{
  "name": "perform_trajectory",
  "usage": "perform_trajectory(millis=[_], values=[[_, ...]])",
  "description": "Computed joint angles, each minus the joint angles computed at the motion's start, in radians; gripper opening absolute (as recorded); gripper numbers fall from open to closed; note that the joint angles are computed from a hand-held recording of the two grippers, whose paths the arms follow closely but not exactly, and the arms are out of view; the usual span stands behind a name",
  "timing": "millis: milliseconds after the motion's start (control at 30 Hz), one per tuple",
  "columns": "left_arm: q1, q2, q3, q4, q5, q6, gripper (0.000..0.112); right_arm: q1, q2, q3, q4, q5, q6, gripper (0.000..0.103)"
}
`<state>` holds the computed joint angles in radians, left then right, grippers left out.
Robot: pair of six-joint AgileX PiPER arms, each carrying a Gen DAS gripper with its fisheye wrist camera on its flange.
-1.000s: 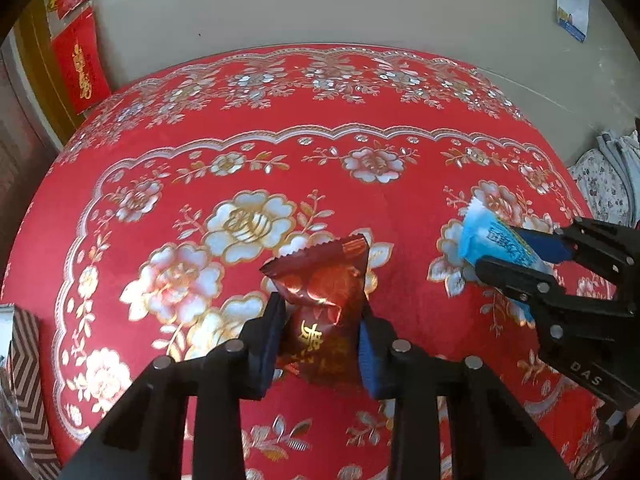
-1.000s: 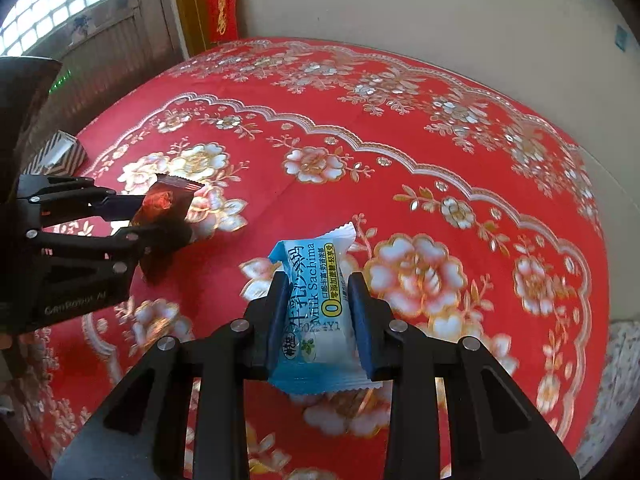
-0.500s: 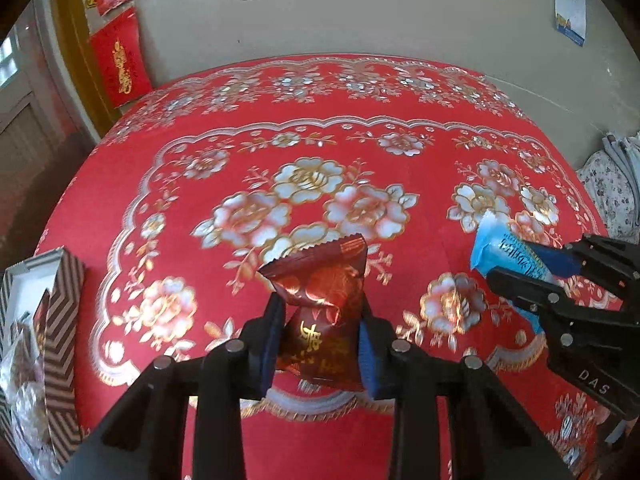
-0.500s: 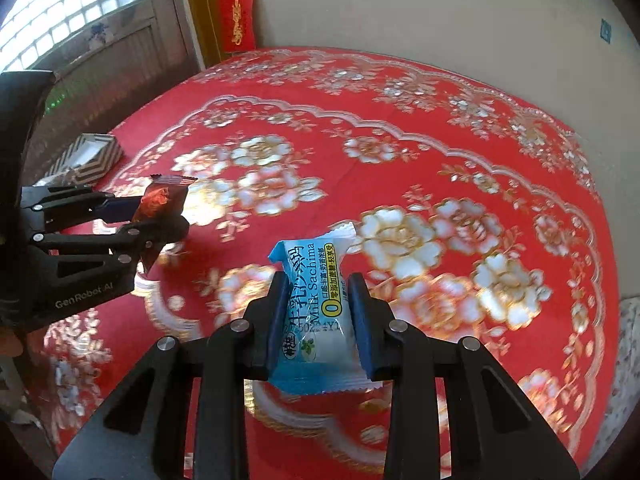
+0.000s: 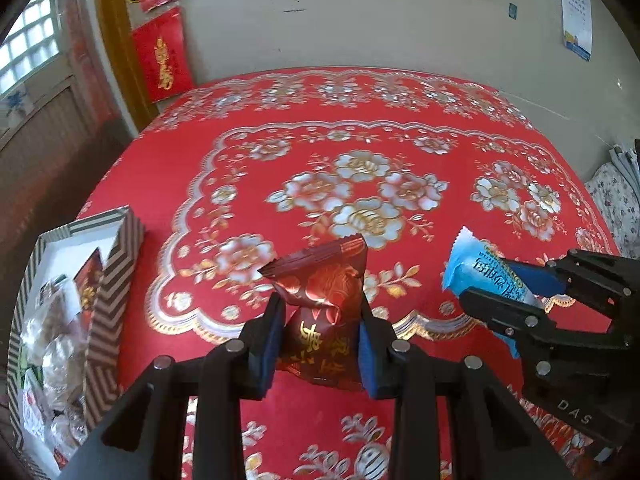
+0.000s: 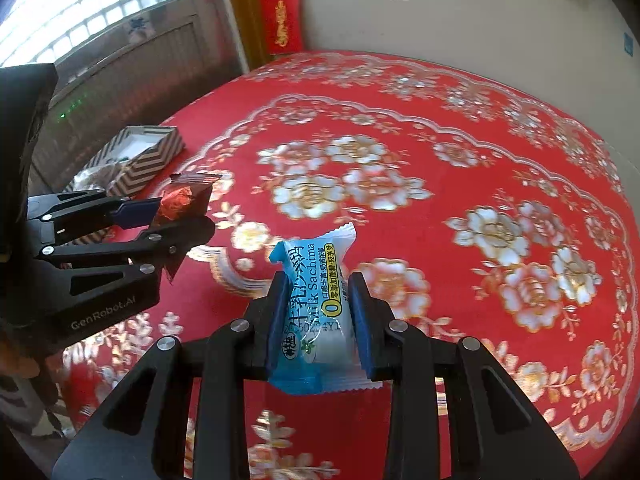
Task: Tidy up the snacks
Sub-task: 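Carry the red candy and blue Sachima pack over the white tray with both tools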
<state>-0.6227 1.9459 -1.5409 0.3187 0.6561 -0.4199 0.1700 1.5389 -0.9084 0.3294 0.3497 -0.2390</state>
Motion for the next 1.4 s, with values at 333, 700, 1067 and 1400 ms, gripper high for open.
perform_trajectory(millis=[333, 700, 1067, 1400], values=[[0.066, -0.114, 0.161, 0.046, -0.069, -0.047, 0.036, 0.151, 0.032, -0.061, -0.174, 0.002, 0.222, 0.03], [0.175, -0.23, 0.286, 0.064, -0.121, -0.047, 0.036, 0.295, 0.11, -0.197, -0.34, 0.041, 0.413, 0.03], [0.291, -0.327, 0.371, -0.027, -0.161, 0.056, 0.036, 0.399, 0.204, -0.371, -0.373, 0.107, 0.449, 0.03], [0.45, -0.387, 0.434, -0.075, -0.174, 0.13, 0.036, 0.485, 0.358, -0.62, -0.308, 0.183, 0.376, 0.03]])
